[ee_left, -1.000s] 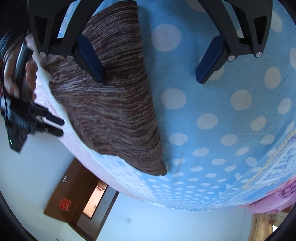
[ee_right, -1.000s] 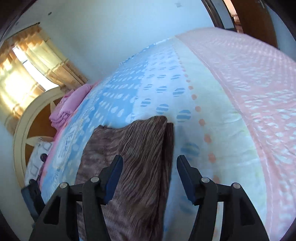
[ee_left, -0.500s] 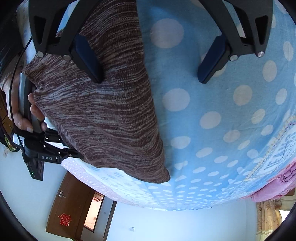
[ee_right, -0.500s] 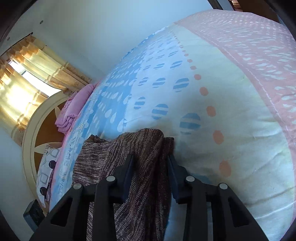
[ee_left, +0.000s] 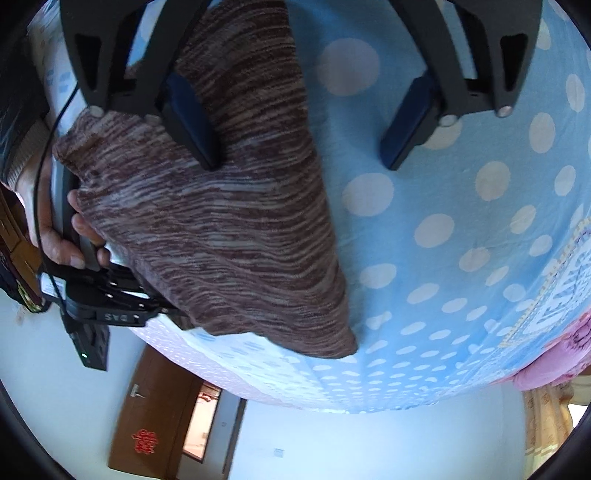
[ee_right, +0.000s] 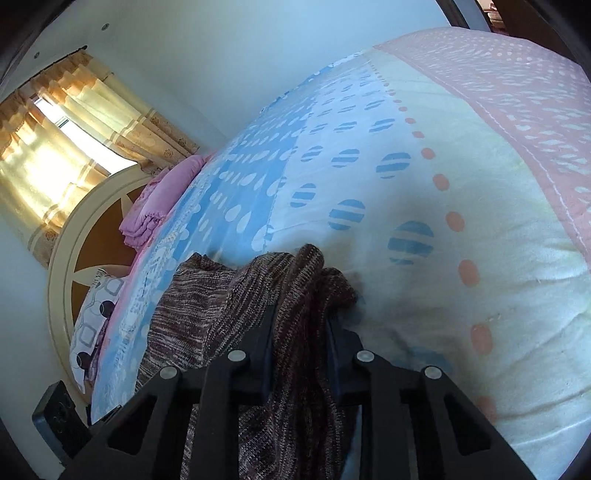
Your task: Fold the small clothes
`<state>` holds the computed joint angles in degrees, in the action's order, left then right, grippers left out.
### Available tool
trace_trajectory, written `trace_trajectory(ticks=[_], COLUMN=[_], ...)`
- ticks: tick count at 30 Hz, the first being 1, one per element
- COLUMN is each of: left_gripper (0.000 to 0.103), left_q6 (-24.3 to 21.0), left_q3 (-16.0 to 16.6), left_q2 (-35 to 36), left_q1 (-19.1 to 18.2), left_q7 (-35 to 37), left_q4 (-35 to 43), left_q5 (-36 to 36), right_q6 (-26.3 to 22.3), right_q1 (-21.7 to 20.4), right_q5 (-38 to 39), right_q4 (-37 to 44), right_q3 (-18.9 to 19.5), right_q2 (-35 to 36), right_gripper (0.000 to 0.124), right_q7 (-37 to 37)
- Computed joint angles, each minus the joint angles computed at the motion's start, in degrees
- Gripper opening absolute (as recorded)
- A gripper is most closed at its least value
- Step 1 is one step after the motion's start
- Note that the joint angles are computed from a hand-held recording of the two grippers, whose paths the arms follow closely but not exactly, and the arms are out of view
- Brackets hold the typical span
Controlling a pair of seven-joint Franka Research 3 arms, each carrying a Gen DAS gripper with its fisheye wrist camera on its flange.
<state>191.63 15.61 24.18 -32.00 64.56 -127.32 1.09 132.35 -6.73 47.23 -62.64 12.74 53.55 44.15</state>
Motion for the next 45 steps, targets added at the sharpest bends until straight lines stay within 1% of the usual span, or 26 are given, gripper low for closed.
trace_trajectory(ticks=[1, 4, 6, 8, 9, 10, 11, 14, 15, 17, 18, 19, 20, 21, 23, 25, 31, 34, 40, 45], left_gripper=[0.079, 0.075, 0.073, 0.065, 0.055, 0.051, 0.050, 0.043, 0.039, 0.036, 0.033, 0.031, 0.030, 0.027, 0.025, 0.022, 0.019, 0.019, 0.018, 0.018], left_q6=[0.25, 0.59, 0.79, 1.06, 1.36, 1.49, 1.03, -0.18, -0.52, -1.41, -1.91, -2.27, -2.70, -2.92, -3.13, -3.23, -2.38, -2.19, -1.61, -1.06], left_q3=[-0.04, -2.97, -4.04, -4.94, -5.21, -3.48, -0.51, 5.02, 8.10, 15.97, 18.61, 19.84, 20.85, 20.89, 19.85, 19.63, 19.65, 20.15, 24.22, 31.89], left_q2=[-0.02, -0.26, -0.28, -0.36, -0.49, -0.52, -0.36, 0.02, 0.39, 1.77, 2.27, 2.46, 2.45, 2.14, 0.97, 0.40, -1.09, -1.87, -3.64, -4.19], left_q1=[-0.08, 2.93, 4.02, 4.79, 4.95, 3.09, -0.76, -7.08, -10.43, -19.00, -21.86, -23.10, -24.08, -23.97, -22.50, -21.97, -21.60, -22.15, -26.71, -35.10], left_q7=[0.36, 0.84, 0.98, 1.46, 1.60, 0.97, 3.71, 4.76, 5.03, 5.50, 5.36, 5.12, 4.84, 4.48, 3.91, 3.22, 2.23, 2.63, 4.50, 7.89], left_q4=[-0.03, 0.05, 0.10, 0.08, -0.04, -0.14, -0.11, 0.07, 0.07, 0.08, 0.06, 0.05, -0.04, -0.18, -0.68, -1.01, -2.55, -3.36, -5.87, -8.86], left_q5=[0.30, 1.40, 1.68, 2.15, 3.06, 3.82, 0.56, -2.10, -3.04, -4.98, -5.42, -5.30, -4.97, -4.34, -2.64, -1.33, 0.45, 0.23, -2.05, -7.23], right_q6=[-0.37, -1.66, -2.37, -2.86, -2.80, -2.25, -1.19, 3.00, 4.32, 6.42, 7.43, 8.29, 9.29, 10.14, 12.16, 13.20, 14.37, 14.73, 14.71, 14.60], right_q1=[0.02, -0.18, -0.14, -0.13, -0.14, -0.12, -0.04, 0.43, 0.60, 0.99, 1.14, 1.27, 1.41, 1.51, 1.52, 1.41, 0.71, 1.16, 2.44, 3.58], right_q5=[-0.12, -0.32, -0.68, -0.99, -1.07, -1.05, -0.99, -0.66, -0.52, -0.46, -0.37, -0.25, -0.10, 0.04, 0.78, 1.62, 5.47, 6.79, 9.00, 11.54], right_q4=[0.60, 2.27, 3.39, 4.12, 4.10, 3.40, 2.18, -2.10, -3.31, -5.21, -6.25, -7.16, -8.20, -9.08, -11.44, -13.16, -17.29, -19.28, -22.74, -25.59], right_q3=[-0.09, -0.06, -0.16, -0.17, -0.15, -0.11, -0.11, -0.19, -0.26, -0.46, -0.51, -0.57, -0.63, -0.61, -0.32, -0.03, 1.04, 0.91, 0.39, 0.34], right_q2=[0.40, 1.49, 2.19, 2.63, 2.62, 2.19, 1.46, -1.17, -1.91, -3.10, -3.76, -4.34, -5.04, -5.63, -7.25, -8.58, -12.37, -14.42, -17.79, -20.20], right_gripper=[0.024, 0.024, 0.024, 0.024, 0.024, 0.024, 0.024, 0.023, 0.023, 0.022, 0.022, 0.021, 0.021, 0.021, 0.020, 0.020, 0.020, 0.020, 0.019, 0.019], right_q7=[0.50, 1.84, 2.77, 3.49, 3.59, 3.34, 2.74, 0.35, -0.14, -0.75, -1.01, -1.02, -1.03, -1.17, -2.06, -2.52, -5.69, -7.51, -9.87, -12.38])
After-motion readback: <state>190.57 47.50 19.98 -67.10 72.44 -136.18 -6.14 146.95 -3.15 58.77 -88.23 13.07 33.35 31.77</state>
